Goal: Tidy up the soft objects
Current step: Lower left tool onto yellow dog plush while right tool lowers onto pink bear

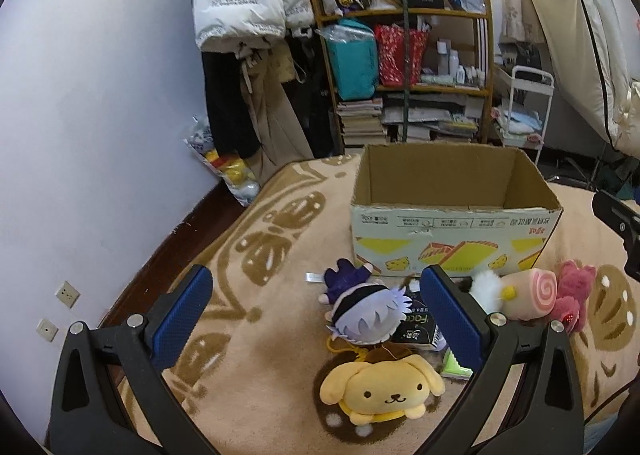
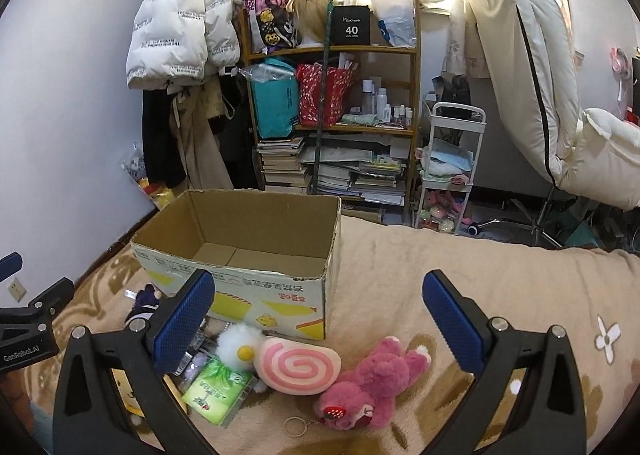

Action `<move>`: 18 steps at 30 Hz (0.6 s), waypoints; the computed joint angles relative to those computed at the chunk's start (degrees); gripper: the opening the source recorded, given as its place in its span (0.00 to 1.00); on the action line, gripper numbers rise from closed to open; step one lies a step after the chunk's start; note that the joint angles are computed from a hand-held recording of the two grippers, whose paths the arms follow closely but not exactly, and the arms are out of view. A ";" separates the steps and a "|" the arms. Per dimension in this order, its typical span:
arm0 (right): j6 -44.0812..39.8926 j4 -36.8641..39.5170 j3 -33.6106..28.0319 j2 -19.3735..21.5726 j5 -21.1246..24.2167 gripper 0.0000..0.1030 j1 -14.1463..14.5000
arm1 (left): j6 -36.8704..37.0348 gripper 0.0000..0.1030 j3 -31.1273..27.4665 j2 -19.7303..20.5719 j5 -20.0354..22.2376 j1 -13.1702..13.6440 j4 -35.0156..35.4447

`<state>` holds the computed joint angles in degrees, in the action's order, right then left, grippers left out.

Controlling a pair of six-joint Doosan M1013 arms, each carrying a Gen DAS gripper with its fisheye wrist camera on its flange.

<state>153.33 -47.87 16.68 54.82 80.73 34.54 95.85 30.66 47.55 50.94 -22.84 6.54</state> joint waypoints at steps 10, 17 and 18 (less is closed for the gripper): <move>2.35 6.49 2.94 -0.88 2.96 1.00 -2.07 | 4.46 0.99 -7.96 5.00 10.05 0.14 -3.92; 3.75 14.43 5.34 -1.69 4.82 0.96 -3.99 | 6.67 0.99 -8.07 5.78 14.37 -0.38 -3.89; 4.08 16.39 5.49 -1.74 5.15 0.93 -4.43 | 6.92 0.99 -8.16 5.92 15.06 -0.43 -3.88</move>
<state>157.42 -31.48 22.17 53.09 85.88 30.11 102.77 22.49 53.48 65.99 -23.27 2.65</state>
